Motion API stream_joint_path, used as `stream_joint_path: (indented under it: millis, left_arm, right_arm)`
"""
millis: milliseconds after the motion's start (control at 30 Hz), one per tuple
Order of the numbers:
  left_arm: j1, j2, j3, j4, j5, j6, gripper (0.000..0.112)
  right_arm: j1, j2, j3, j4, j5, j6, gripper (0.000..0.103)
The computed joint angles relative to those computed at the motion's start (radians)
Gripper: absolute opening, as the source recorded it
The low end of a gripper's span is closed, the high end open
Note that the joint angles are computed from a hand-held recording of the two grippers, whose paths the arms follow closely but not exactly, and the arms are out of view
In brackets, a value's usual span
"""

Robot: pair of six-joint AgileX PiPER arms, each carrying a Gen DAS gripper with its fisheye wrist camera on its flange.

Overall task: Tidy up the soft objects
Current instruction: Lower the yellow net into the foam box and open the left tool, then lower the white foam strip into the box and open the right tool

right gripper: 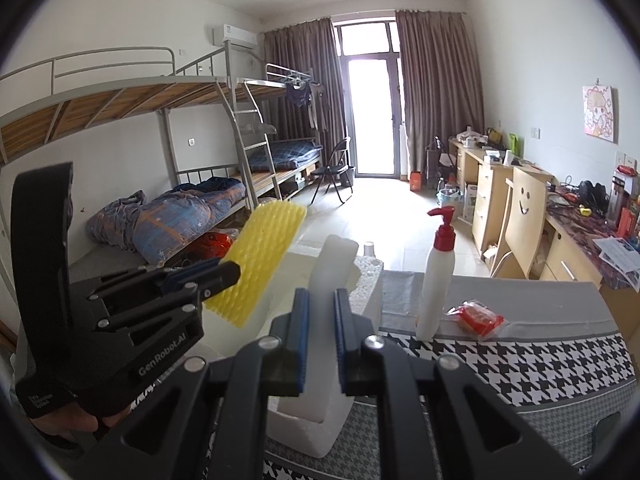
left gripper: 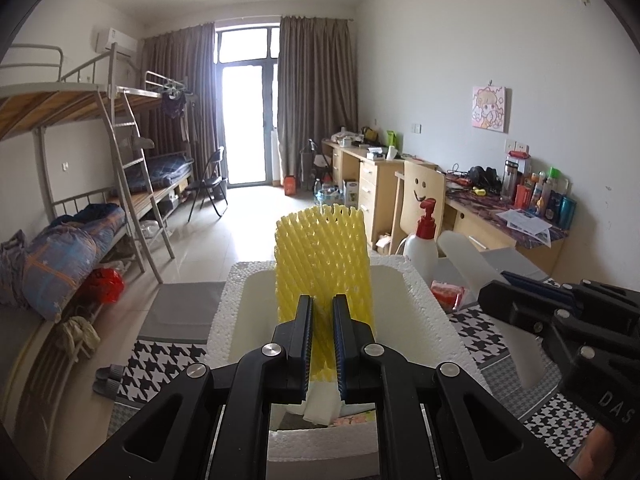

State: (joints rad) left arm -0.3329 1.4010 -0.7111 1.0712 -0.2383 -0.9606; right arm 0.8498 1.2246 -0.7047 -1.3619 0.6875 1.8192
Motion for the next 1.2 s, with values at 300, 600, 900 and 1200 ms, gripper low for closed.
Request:
stream_joint_path:
  millis: [300, 600, 900, 1200]
  left_arm:
    - [0.029, -0.005, 0.009, -0.008, -0.030, -0.002, 0.076]
    - [0.078, -0.034, 0.045, -0.150, -0.074, 0.138, 0.096]
    - [0.132, -0.041, 0.062, -0.211, -0.108, 0.197, 0.102]
    - [0.184, -0.050, 0.086, -0.211, -0.133, 0.215, 0.102]
  right_arm:
    - [0.006, 0.014, -0.014, 0.014, 0.028, -0.003, 0.015]
    - [0.006, 0.040, -0.038, 0.017, 0.034, -0.019, 0.015]
    - [-0.005, 0.074, -0.069, 0.004, 0.002, -0.029, 0.015]
    - [-0.028, 0.110, -0.098, -0.009, -0.047, -0.037, 0.015]
